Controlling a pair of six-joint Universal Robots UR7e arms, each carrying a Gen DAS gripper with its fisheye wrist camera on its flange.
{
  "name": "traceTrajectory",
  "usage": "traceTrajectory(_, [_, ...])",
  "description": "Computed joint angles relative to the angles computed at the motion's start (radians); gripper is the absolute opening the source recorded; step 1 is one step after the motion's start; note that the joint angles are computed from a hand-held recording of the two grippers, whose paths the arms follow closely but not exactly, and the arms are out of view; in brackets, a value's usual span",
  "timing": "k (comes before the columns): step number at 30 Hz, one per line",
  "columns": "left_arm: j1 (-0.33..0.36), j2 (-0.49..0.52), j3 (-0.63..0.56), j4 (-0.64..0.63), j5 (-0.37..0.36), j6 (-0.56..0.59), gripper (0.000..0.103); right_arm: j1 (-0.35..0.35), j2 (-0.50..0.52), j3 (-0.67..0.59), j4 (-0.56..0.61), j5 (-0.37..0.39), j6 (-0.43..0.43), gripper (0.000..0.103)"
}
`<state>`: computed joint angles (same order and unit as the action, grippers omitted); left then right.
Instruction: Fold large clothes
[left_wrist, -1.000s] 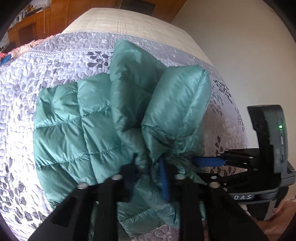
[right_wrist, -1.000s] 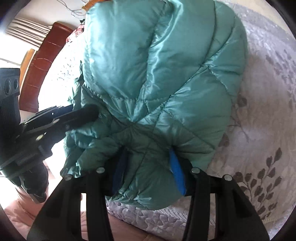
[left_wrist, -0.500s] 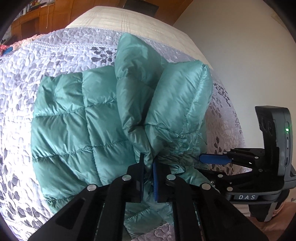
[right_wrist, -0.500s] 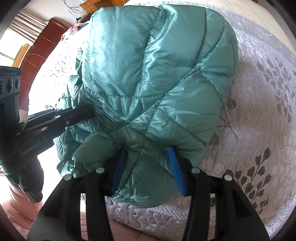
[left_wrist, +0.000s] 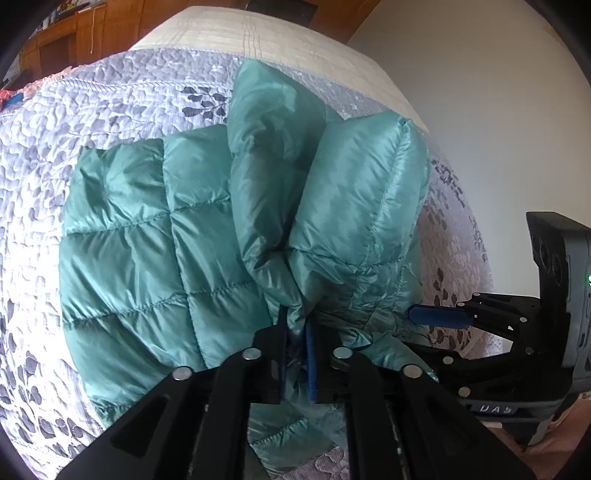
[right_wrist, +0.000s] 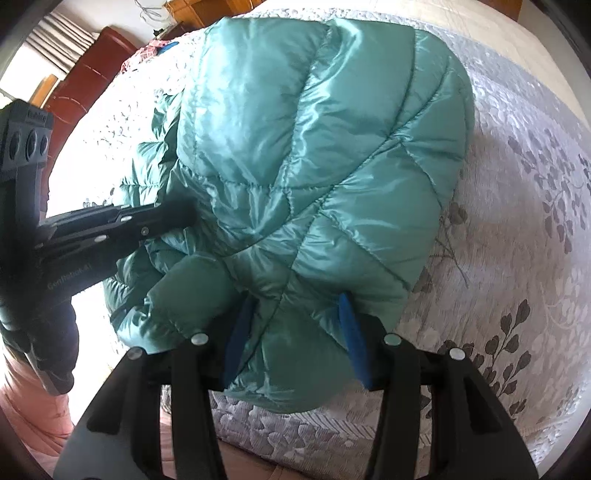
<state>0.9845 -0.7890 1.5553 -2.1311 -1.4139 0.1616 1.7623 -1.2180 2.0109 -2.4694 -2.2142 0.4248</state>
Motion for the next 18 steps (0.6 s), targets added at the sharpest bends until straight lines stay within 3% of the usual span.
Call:
traceTrajectory(4, [-0.004,0.023,-0.024,0.016,0.022,-0.014,0.025,0.002,0.017,-0.004,-0.005,-0.007,-0.004,0.050])
traceTrajectory(7, [-0.003,0.039,-0.038,0.022,0.017,-0.016,0.025,0.000,0.024,-0.004,-0.008,-0.005,-0.003,0.050])
traceTrajectory(10, [0.001,0.046,-0.042,0.016,-0.012,-0.019,0.010,0.001,0.032,-0.008,-0.007,-0.006,0.000,0.050])
traceTrajectory(14, [-0.002,0.038,-0.022,-0.019,-0.018,-0.005,0.006,0.009,0.035,-0.010,-0.007,-0.016,0.003,0.050])
traceTrajectory(18, [0.011,0.017,-0.008,-0.034,-0.070,-0.024,0.004,0.024,0.009,0.006,-0.012,-0.026,0.017,0.052])
